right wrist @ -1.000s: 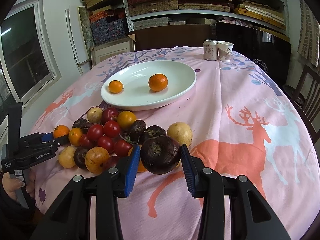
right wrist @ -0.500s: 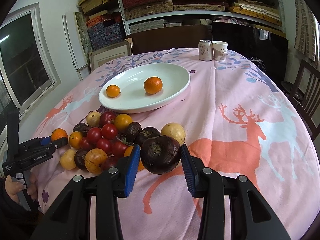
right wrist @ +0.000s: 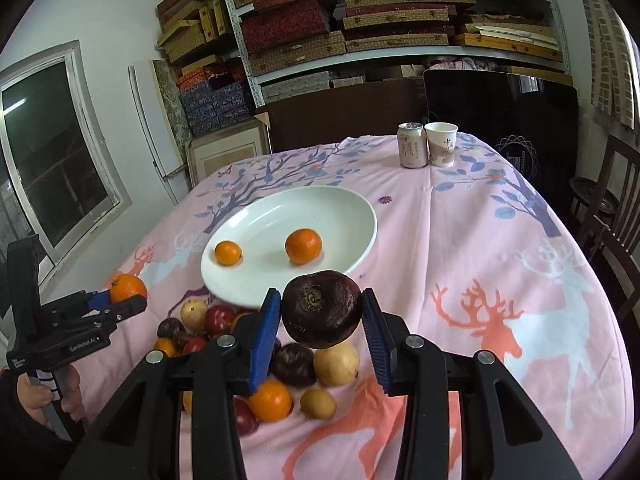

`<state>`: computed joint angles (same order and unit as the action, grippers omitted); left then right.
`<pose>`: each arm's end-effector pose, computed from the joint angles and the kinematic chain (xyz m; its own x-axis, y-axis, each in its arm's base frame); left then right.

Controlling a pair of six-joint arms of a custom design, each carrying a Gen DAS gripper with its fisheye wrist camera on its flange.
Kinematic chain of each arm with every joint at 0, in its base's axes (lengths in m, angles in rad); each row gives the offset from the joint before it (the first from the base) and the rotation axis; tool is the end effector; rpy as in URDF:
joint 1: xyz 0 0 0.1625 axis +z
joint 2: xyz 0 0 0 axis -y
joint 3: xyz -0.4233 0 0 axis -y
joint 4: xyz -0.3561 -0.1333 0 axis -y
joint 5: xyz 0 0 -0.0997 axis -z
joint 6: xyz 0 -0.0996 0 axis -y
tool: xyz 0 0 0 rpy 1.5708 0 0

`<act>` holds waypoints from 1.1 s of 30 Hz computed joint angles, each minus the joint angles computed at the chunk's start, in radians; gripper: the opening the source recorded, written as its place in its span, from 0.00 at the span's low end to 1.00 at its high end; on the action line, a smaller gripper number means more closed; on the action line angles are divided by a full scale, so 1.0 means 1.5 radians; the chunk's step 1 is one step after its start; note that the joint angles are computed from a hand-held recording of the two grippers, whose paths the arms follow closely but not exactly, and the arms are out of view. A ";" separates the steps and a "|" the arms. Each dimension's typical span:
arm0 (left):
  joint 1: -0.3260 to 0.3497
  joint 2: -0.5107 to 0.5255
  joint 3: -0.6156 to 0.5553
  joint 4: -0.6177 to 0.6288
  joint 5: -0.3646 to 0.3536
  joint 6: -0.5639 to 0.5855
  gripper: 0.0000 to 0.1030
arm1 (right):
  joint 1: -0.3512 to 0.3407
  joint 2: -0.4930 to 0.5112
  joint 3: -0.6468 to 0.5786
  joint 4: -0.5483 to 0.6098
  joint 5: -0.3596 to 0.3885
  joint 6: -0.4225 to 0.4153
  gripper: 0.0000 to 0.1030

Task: Organize fruits
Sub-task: 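Place the orange and the dark plum onto the white plate with both grippers, then grasp a yellow grapefruit with the left gripper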

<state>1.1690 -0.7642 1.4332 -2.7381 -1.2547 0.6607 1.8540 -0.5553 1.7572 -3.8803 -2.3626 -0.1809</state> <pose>-0.1295 -0.7248 0.1990 -0.5257 0.6816 -0.5089 0.8437 0.4941 -0.2098 0.2263 -0.5541 0.1114 -0.8161 0.3310 0.4737 -0.2762 0.4967 -0.8228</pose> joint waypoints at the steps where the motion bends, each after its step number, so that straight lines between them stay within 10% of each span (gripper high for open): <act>1: -0.005 0.015 -0.018 0.011 -0.003 -0.005 0.43 | -0.007 -0.003 -0.013 0.012 0.014 -0.004 0.40; 11: -0.031 0.186 -0.230 0.144 0.050 -0.061 0.44 | -0.081 0.027 -0.183 0.225 0.071 0.031 0.41; 14: -0.027 0.199 -0.261 0.174 0.043 -0.090 0.54 | -0.093 0.033 -0.203 0.234 0.085 0.041 0.59; 17: -0.027 0.171 -0.214 0.091 0.034 -0.076 0.77 | -0.091 0.024 -0.180 0.211 0.099 0.042 0.59; 26: -0.002 0.020 -0.016 0.026 -0.002 -0.018 0.83 | -0.062 -0.004 -0.007 0.052 0.089 0.054 0.65; 33: 0.027 -0.070 0.128 -0.010 -0.003 0.037 0.83 | -0.017 0.050 0.037 -0.061 -0.022 0.001 0.71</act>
<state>1.2099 -0.8687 1.6256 -2.7527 -1.2585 0.7162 1.8292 -0.4807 1.8134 -3.9718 -2.3951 -0.1796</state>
